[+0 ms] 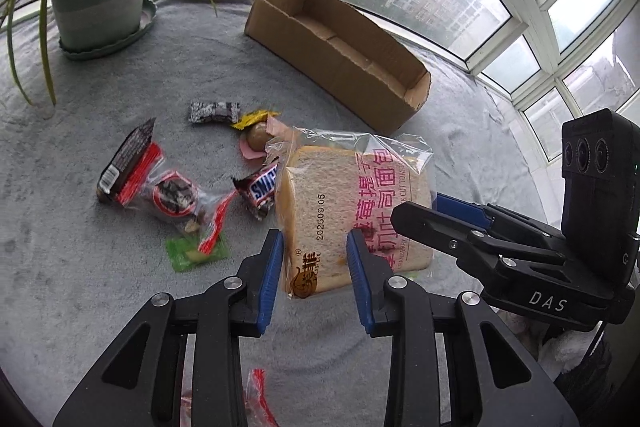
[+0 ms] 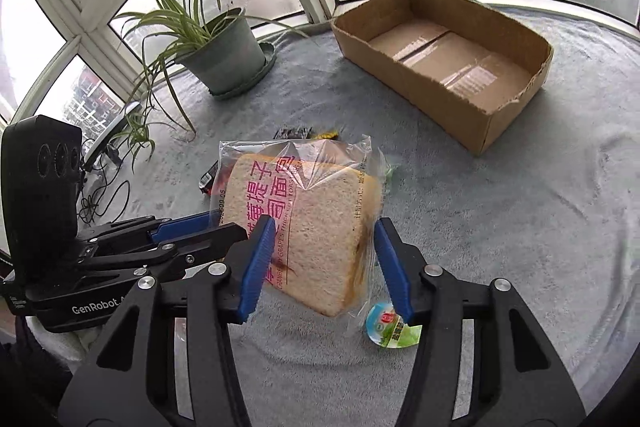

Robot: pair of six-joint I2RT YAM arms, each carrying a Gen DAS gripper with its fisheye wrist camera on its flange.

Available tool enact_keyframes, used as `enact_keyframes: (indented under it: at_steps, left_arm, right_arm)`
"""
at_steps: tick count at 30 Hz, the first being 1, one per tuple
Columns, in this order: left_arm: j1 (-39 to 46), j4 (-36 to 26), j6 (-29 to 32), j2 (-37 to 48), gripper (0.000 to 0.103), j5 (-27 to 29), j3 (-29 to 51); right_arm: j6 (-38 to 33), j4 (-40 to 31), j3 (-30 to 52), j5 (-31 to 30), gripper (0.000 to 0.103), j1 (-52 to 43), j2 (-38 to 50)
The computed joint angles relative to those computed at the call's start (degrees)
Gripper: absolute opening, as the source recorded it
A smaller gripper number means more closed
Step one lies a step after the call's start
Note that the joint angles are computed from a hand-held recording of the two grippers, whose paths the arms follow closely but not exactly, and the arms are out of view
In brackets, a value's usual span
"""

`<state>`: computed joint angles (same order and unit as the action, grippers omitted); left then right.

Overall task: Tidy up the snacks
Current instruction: 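Lift the bread loaf and carry it into the cardboard box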

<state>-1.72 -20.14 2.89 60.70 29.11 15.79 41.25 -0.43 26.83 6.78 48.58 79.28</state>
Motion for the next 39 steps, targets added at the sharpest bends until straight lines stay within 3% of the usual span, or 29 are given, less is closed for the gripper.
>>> enact_keyframes:
  at_steps: [9, 16, 24, 39]
  left_arm:
    - [-8.32, 5.26, -6.88, 5.13, 0.031, -3.54, 7.08]
    - [-13.83, 10.64, -10.77, 14.87, 0.031, -6.12, 14.33]
    - [-17.31, 14.73, -12.73, 26.82, 0.031, -7.91, 22.78]
    - [-20.44, 13.63, -12.32, 43.05, 0.030, -9.85, 37.97]
  right_arm:
    - [-8.16, -6.50, 4.56, -2.13, 0.055, -9.71, -4.93]
    - [-15.53, -7.68, 8.11, -4.91, 0.055, -18.76, -3.55]
    - [-21.22, -6.35, 13.43, -8.83, 0.055, -26.97, 4.43]
    - [-24.71, -2.99, 19.19, -11.69, 0.055, -35.04, 16.92]
